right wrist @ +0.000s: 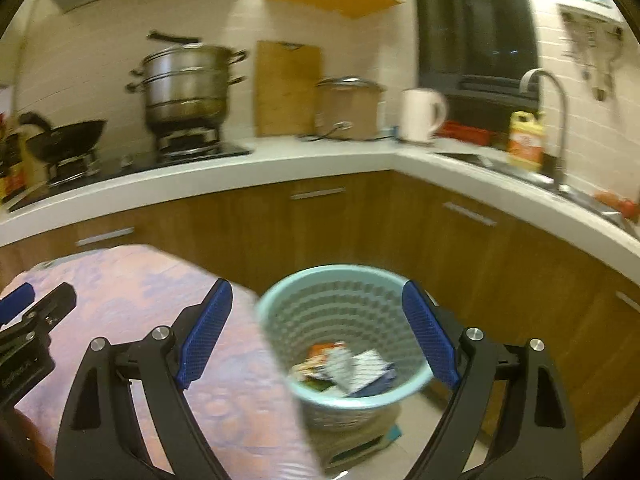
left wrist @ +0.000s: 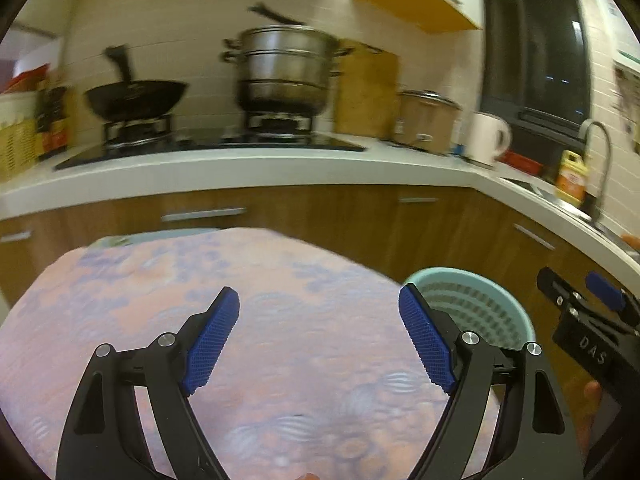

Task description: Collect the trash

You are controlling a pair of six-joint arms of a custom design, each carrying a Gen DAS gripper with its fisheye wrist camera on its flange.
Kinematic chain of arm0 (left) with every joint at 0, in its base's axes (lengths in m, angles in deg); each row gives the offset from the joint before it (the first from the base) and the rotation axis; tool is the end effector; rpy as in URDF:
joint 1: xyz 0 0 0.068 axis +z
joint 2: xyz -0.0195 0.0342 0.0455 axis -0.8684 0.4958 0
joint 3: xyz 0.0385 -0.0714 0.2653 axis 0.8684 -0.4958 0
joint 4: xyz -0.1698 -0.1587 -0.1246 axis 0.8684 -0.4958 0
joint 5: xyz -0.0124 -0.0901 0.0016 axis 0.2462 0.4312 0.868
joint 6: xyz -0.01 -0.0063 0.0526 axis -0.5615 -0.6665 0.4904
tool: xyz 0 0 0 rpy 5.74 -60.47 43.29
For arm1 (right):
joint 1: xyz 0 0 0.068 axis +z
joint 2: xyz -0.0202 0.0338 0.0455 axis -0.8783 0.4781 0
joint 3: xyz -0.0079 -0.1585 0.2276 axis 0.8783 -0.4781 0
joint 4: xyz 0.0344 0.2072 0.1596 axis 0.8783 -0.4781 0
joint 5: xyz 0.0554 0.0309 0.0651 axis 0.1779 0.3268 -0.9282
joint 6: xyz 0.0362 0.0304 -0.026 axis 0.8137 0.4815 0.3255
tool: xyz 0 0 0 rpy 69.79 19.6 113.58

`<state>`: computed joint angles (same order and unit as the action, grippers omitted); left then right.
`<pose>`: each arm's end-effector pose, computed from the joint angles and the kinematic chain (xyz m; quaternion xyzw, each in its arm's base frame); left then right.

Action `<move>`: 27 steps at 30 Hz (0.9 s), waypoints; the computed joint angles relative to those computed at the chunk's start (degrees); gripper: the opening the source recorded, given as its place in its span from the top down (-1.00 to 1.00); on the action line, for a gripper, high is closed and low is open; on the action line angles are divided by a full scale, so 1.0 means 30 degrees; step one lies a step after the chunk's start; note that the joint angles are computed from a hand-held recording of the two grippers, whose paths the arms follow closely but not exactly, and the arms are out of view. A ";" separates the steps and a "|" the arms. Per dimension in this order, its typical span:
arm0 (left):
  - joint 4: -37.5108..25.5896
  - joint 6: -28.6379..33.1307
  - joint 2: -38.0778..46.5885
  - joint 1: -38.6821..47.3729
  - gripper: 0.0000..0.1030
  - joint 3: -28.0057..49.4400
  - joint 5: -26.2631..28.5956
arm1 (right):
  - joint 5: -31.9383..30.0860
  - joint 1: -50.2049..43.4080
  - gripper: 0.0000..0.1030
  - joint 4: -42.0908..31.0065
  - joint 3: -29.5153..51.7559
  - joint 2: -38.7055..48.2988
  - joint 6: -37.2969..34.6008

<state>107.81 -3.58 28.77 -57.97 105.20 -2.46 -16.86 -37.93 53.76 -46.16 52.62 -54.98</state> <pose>0.2770 0.0181 0.0747 -0.1576 0.8285 0.0398 0.5359 0.3162 0.1294 0.1020 -0.0887 0.8274 0.0410 0.5531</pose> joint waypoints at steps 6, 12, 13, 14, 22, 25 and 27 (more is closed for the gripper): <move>0.2082 0.1065 0.2561 -0.1755 -0.60 0.0536 -0.1369 | -0.0430 -0.1727 -0.60 -0.0756 -0.0408 -0.0494 0.0948; 0.2456 0.1398 0.3252 -0.1866 -0.62 0.0439 -0.1784 | -0.0346 -0.2041 -0.60 -0.0490 -0.0757 -0.0286 0.1359; 0.2442 0.1136 0.3189 -0.1565 -0.62 0.0370 -0.1308 | -0.0260 -0.2040 -0.60 -0.0402 -0.0804 -0.0261 0.1417; 0.2476 0.0949 0.3076 -0.1314 -0.62 0.0249 -0.0973 | -0.0244 -0.2027 -0.60 -0.0330 -0.0943 -0.0315 0.1468; 0.3063 -0.0395 0.2841 0.0359 -0.62 -0.0235 0.0400 | -0.0144 -0.1867 -0.60 0.0031 -0.1416 -0.0668 0.1492; 0.3118 -0.0705 0.2765 0.0703 -0.63 -0.0331 0.0697 | -0.0123 -0.1673 -0.60 0.0123 -0.1521 -0.0753 0.1406; 0.3118 -0.0807 0.2735 0.0797 -0.63 -0.0354 0.0699 | 0.0050 -0.1453 -0.60 0.0292 -0.1624 -0.0727 0.1284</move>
<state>117.16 -6.00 36.98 -55.58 104.14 -0.36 -16.71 -42.29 54.63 -51.03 50.44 -51.13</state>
